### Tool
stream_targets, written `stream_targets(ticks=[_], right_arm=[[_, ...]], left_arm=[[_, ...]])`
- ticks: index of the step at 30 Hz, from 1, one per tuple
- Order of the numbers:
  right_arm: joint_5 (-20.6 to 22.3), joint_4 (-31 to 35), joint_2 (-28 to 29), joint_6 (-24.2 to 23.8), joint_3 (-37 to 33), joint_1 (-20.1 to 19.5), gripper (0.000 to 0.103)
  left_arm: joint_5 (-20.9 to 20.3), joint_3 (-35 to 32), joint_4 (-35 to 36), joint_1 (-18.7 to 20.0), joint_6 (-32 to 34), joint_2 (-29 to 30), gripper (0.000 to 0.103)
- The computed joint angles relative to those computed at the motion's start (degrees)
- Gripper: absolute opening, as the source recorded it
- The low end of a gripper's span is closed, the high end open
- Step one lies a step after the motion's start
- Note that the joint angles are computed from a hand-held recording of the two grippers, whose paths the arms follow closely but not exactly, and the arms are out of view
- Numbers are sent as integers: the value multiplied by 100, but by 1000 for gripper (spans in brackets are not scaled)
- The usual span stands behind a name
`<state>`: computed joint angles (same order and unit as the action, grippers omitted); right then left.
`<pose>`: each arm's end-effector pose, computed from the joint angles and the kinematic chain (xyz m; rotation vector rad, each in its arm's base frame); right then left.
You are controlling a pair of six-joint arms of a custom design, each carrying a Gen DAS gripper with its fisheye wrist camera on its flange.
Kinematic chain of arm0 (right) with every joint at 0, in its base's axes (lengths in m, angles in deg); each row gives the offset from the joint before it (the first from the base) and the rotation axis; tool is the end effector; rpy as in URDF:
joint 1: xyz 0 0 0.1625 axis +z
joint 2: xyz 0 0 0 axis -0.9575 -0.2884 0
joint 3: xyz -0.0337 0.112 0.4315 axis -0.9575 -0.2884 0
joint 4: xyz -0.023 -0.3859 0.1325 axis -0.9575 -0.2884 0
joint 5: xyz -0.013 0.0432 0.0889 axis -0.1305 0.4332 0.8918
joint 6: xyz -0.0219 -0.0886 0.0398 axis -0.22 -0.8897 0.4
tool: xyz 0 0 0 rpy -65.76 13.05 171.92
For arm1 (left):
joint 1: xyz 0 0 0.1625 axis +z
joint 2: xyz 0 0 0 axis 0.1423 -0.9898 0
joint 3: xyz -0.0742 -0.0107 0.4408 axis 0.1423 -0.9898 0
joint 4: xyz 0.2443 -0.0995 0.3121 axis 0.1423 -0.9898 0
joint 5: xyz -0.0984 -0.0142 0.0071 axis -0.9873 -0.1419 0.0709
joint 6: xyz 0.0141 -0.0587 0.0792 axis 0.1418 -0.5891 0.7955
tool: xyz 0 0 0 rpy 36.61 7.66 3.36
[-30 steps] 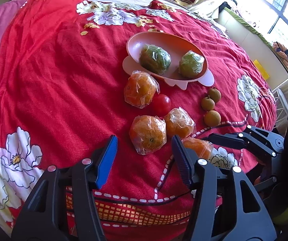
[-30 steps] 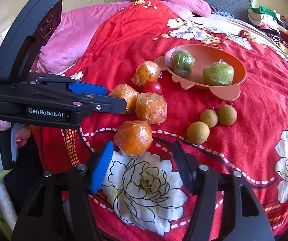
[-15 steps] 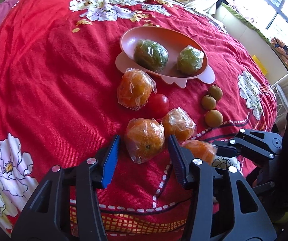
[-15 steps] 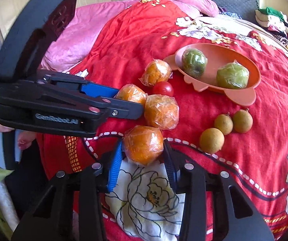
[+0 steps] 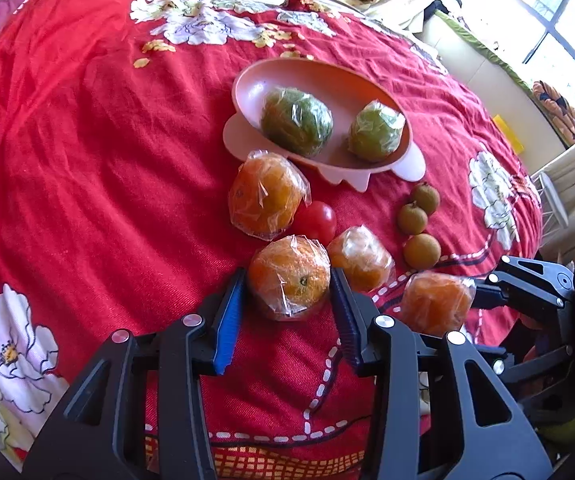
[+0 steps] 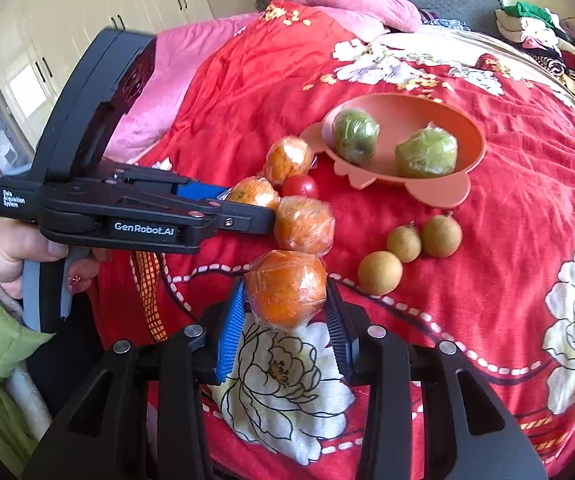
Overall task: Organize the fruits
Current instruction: 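Grasp a wrapped tangerine with the left tool while the right tool grasps another tangerine, then carry both wrapped tangerines up over the pink bowl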
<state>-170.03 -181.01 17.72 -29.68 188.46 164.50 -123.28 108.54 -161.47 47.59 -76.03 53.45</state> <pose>0.1169 -0.6444 0.2454 0.5344 -2.5331 0.7662 -0.3217 -0.7693 0.0509 0.9998 2.6322 -0.1953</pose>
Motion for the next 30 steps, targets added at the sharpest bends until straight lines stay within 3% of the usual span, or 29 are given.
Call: stream_targets(ticks=[13,30], right_arm=[[15,-94,-179,74,-250,-22,37],[35,-307,-207,104,-561,-244,37]], left_arm=[[-75,-201,-26,-127,31,-18,33],[-275,-1400,413,-230,173,774,33]])
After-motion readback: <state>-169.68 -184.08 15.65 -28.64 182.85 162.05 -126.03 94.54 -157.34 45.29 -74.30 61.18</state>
